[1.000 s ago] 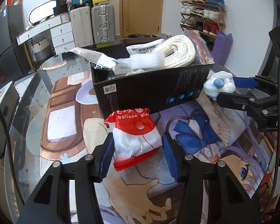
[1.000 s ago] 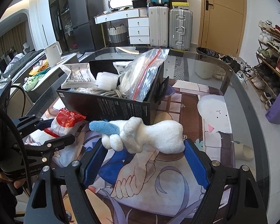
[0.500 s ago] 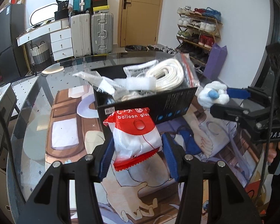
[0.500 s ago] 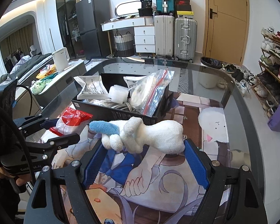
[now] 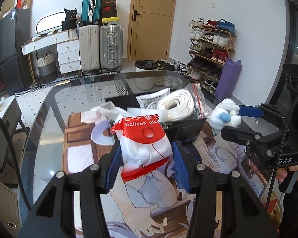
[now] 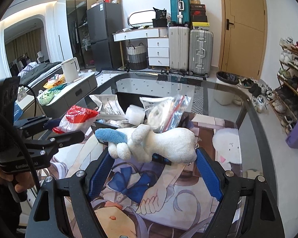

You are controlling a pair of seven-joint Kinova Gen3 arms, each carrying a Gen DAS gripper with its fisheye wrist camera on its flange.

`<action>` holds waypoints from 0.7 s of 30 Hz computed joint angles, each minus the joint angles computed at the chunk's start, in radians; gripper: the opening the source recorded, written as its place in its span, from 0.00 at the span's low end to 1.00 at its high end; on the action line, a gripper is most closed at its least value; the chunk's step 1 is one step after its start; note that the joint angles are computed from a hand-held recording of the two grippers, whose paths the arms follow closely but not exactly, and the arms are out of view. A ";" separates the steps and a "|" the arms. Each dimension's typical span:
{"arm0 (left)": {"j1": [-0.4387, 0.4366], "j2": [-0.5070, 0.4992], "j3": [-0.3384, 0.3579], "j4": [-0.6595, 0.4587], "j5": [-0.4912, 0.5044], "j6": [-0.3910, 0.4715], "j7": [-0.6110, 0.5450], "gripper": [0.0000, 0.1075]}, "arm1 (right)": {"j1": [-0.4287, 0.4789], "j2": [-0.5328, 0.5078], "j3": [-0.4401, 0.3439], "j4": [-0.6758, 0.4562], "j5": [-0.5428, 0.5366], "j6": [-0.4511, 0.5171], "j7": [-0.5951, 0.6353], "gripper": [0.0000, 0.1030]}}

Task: Organize soft objects
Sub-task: 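Lift the red packet with the left gripper while the right carries the plush toy over the box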

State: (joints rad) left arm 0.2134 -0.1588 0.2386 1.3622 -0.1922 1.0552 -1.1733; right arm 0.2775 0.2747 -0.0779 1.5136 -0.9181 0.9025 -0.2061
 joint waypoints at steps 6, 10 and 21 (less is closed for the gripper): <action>0.000 0.036 -0.016 -0.055 0.002 0.015 -0.019 0.47 | -0.033 0.005 -0.008 -0.045 0.042 -0.004 -0.008 0.81; 0.002 0.063 -0.029 -0.085 -0.002 0.022 -0.031 0.47 | -0.061 0.019 -0.017 -0.078 0.085 -0.015 -0.032 0.81; 0.012 0.123 -0.066 -0.128 0.003 0.031 -0.054 0.47 | -0.127 0.092 -0.052 -0.203 0.232 -0.045 -0.124 0.81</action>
State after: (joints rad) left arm 0.2250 -0.0360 0.1727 1.2338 -0.1894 1.0865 -1.2278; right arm 0.1507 0.3668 -0.1301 1.3103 -0.6859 0.8574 -0.3305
